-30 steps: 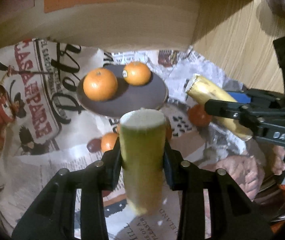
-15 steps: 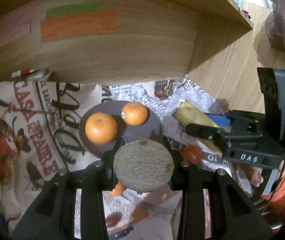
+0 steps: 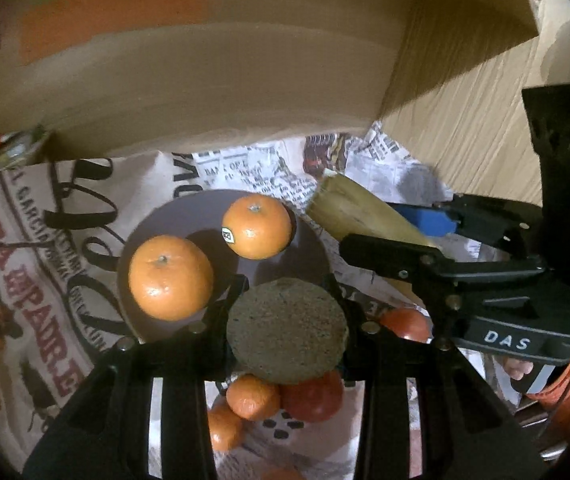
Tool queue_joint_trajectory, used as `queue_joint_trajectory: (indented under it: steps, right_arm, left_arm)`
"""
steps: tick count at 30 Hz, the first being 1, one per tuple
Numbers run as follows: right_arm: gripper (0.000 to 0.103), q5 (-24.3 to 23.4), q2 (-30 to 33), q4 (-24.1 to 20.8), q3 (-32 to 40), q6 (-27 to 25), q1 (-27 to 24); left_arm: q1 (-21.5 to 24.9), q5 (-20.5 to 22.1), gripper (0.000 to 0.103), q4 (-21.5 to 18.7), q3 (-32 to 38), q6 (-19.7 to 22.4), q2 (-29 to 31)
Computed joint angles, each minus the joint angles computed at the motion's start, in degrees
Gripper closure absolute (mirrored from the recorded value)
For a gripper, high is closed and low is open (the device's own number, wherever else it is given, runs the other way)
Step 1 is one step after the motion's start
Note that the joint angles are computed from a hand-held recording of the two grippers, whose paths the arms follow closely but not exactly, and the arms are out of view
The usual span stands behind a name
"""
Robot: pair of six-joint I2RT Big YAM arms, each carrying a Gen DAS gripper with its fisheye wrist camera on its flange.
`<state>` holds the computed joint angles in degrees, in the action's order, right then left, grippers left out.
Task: Organize fruits
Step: 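Lift both yellow-green cylinders and carry them toward the dark grey plate, then lower both cylinders onto the plate beside the oranges and open both grippers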
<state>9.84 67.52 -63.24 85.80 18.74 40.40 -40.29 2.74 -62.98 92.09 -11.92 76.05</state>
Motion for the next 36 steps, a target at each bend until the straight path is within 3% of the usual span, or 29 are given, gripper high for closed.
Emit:
queue_joint_trajectory:
  steps: [12,21,36]
  right_arm:
    - [0.067,-3.05,4.26,-0.70,2.75,-2.51,-2.86]
    - [0.067,-3.81,6.36,-0.92,3.95,-3.23,-3.11]
    - [0.067,-5.28,7.29,-0.84,4.58,-4.12,-2.06]
  left_arm:
    - [4.30,2.46,0.067,0.27,3.02,0.91,5.48]
    - [5.03,-2.05,0.050,0.22,6.04,1.49,8.31]
    - [6.80,-3.57,0.048,0.96,1.91,0.66,2.44]
